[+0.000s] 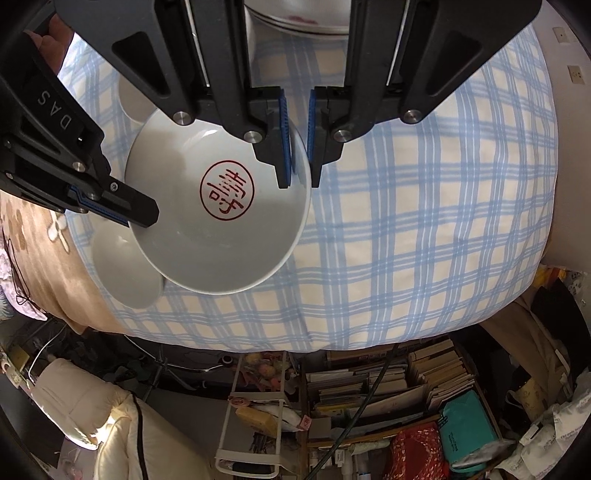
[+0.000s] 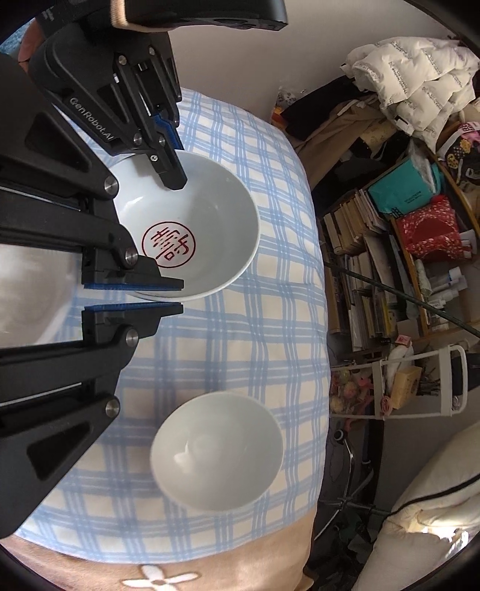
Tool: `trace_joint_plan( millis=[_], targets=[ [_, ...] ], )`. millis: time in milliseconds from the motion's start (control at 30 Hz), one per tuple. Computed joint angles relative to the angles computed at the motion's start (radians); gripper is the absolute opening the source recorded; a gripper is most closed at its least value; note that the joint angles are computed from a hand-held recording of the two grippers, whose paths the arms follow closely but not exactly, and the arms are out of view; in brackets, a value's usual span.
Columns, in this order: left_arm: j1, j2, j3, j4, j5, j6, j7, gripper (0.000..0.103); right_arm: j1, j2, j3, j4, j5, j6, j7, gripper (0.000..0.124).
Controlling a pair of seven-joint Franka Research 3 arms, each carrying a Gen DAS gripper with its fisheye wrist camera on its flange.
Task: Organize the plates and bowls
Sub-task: 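Carry the red-seal bowl with both tools toward the stacked plates and bowl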
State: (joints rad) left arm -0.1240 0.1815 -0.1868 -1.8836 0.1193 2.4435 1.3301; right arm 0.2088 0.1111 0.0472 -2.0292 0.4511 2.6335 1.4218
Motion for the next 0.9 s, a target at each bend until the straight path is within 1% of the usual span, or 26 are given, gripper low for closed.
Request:
trace_joint_plan(
  millis=[233,467,900],
  targets=[
    [-0.016,-0.111,-0.005,-0.103,0.013,0.024,-0.031,0.009,0.007,-0.116,-0.005,-0.110,-0.030,0.033,0.024,0.007],
    [-0.037,-0.186,-0.009,-0.180,0.012,0.032,-0.051,0.009,0.009,-0.218,-0.010,-0.208,-0.029,0.043,0.033,0.007],
    [-0.064,-0.260,-0.011,-0.276,0.012,0.030,-0.085,0.010,0.016,-0.311,-0.013,-0.312,-0.031,0.034,0.056,0.007]
  ],
)
